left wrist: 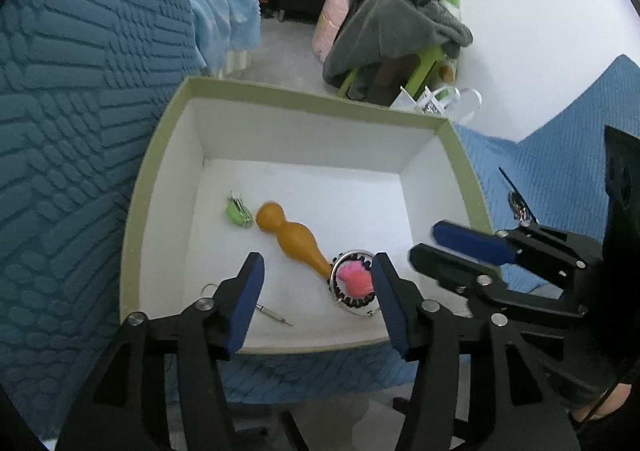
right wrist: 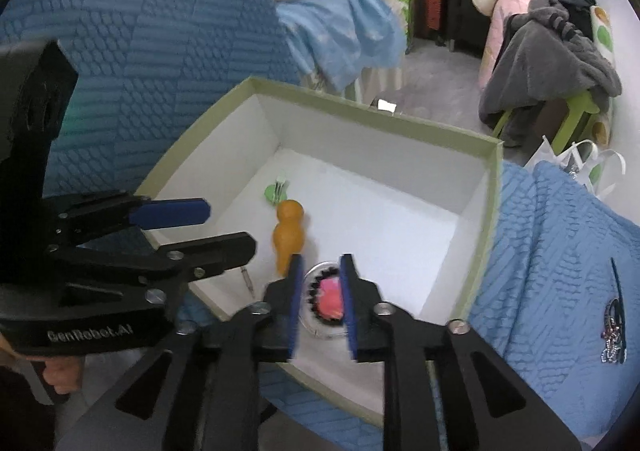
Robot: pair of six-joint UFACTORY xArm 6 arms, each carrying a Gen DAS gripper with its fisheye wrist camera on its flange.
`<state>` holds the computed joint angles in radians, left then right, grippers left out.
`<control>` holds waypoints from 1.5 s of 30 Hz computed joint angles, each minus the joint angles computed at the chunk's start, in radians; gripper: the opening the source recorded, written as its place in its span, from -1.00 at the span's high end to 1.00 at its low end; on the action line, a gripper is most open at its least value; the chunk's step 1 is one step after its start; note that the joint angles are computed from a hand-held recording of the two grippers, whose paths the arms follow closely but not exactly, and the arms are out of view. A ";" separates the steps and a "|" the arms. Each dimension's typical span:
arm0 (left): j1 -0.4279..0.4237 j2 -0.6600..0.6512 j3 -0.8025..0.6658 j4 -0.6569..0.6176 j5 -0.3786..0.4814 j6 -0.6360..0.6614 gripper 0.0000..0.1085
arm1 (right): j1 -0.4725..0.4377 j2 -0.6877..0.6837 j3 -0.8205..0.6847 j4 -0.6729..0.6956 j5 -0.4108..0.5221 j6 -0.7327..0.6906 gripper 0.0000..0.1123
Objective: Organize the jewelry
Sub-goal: 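Carry both items over the box and open both tools, then move both tools back to the remaining jewelry on the chair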
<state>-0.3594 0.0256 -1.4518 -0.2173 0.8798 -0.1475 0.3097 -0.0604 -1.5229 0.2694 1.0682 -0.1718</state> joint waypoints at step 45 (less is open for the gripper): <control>-0.300 0.174 -0.305 0.093 -0.182 -0.127 -0.09 | -0.549 -0.358 0.302 0.081 -0.239 -0.185 0.59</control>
